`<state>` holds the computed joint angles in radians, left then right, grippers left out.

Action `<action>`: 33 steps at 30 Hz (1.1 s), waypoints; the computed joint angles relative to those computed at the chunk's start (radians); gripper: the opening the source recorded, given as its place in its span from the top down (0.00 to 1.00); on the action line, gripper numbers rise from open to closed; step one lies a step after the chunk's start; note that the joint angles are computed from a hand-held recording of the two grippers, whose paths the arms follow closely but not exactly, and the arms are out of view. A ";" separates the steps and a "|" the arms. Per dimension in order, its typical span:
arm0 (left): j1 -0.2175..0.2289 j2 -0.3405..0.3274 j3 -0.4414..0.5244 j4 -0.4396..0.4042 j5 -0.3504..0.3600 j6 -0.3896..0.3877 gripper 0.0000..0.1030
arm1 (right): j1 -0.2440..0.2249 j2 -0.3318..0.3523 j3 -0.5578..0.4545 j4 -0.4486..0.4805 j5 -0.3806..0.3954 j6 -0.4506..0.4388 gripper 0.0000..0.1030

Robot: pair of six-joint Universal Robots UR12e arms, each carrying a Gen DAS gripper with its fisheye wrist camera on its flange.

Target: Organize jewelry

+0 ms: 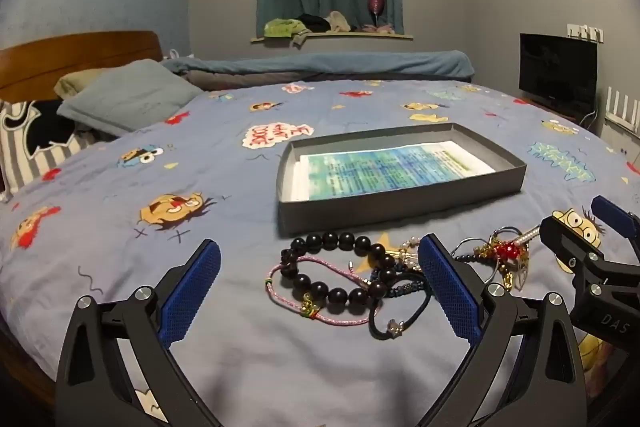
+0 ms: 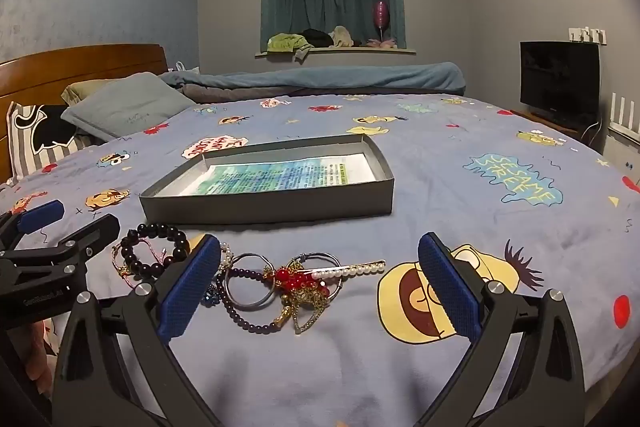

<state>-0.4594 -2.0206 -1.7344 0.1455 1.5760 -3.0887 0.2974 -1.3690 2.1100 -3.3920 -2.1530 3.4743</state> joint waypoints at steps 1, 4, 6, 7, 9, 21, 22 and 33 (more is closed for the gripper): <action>0.002 0.002 -0.001 -0.005 -0.009 -0.004 0.05 | 0.000 0.000 0.001 -0.001 0.001 0.001 0.05; 0.005 0.007 -0.006 -0.007 -0.026 -0.008 0.05 | -0.001 -0.005 0.002 0.004 0.009 0.005 0.05; 0.012 0.010 -0.005 -0.023 -0.024 -0.009 0.05 | -0.023 -0.012 0.007 0.017 0.042 0.017 0.05; 0.002 0.005 0.004 -0.032 0.004 -0.013 0.05 | -0.026 -0.013 0.015 -0.003 0.045 0.016 0.05; 0.004 -0.003 0.010 -0.026 0.000 -0.017 0.05 | -0.015 0.002 0.018 -0.038 0.026 0.011 0.05; 0.003 -0.018 0.018 -0.027 -0.009 -0.020 0.05 | -0.010 0.002 0.003 0.007 0.029 0.023 0.05; 0.003 -0.019 0.018 -0.029 -0.009 -0.021 0.05 | -0.010 0.002 0.003 0.008 0.030 0.023 0.05; 0.006 -0.021 0.017 -0.026 -0.012 -0.023 0.05 | -0.012 0.002 0.003 0.011 0.038 0.021 0.05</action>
